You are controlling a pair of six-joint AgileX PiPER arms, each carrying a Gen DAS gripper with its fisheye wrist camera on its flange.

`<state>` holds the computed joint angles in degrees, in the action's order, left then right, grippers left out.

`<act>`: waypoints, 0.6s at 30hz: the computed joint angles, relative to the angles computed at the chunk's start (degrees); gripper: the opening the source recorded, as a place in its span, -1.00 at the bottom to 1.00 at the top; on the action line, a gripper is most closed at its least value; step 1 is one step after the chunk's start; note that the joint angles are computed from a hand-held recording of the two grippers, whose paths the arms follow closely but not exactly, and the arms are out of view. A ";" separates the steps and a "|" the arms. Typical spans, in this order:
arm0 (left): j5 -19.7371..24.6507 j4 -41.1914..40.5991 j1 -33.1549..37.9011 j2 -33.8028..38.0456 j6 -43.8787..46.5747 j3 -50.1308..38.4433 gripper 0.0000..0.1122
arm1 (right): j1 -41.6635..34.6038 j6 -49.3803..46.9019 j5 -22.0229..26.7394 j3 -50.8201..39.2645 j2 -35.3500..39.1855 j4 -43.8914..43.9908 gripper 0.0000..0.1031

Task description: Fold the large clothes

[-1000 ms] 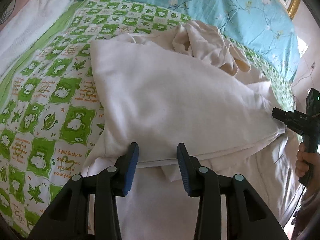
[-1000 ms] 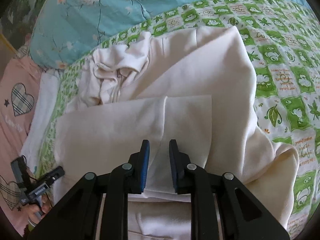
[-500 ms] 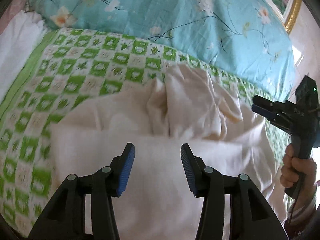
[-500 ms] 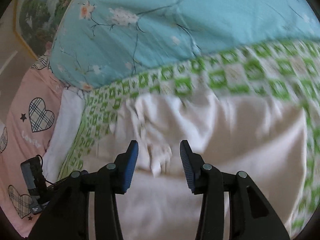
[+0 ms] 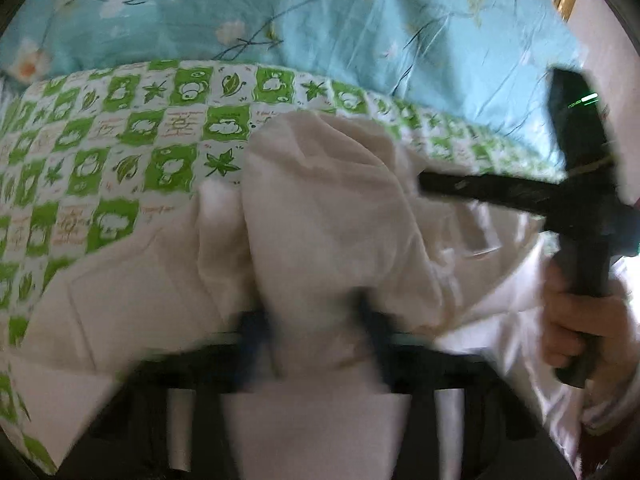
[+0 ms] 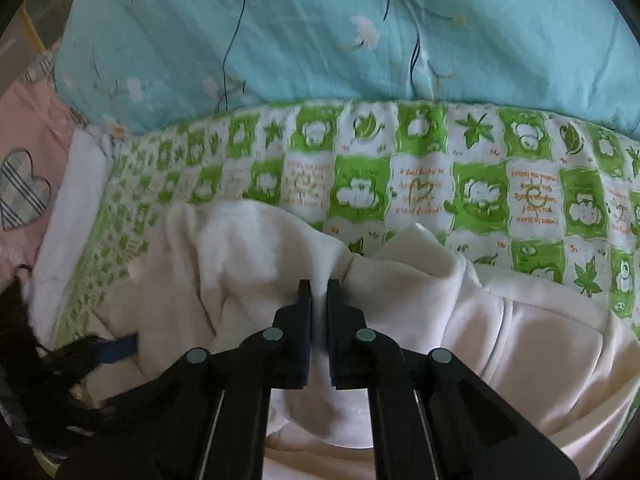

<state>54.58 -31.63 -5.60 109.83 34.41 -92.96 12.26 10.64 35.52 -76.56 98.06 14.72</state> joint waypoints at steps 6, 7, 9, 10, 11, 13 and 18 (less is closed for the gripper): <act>-0.53 -6.58 3.41 -4.02 4.72 -1.28 -0.95 | -4.54 -8.01 -5.05 5.56 -9.86 11.10 -0.96; -0.62 -8.08 4.04 -5.77 5.73 -0.69 -0.95 | -5.89 -11.20 -5.85 7.46 -12.36 15.16 -0.96; -1.60 -11.93 5.92 -10.77 10.59 3.30 -0.96 | -8.07 -15.47 -6.50 11.28 -17.34 20.73 -0.96; -1.66 -13.74 7.14 -13.30 13.73 5.74 -0.96 | -9.06 -16.43 -6.62 13.70 -20.37 21.83 -0.96; -1.35 -16.00 8.49 -16.02 17.45 8.75 -0.96 | -9.78 -17.07 -6.56 15.82 -22.77 22.57 -0.96; 0.21 -20.05 11.20 -20.92 23.95 15.27 -0.97 | -12.93 -22.40 -5.22 22.11 -28.44 28.30 -0.96; 1.37 -18.09 13.65 -25.05 28.56 26.31 -0.95 | -17.70 -22.25 -1.38 34.62 -36.27 27.69 -0.91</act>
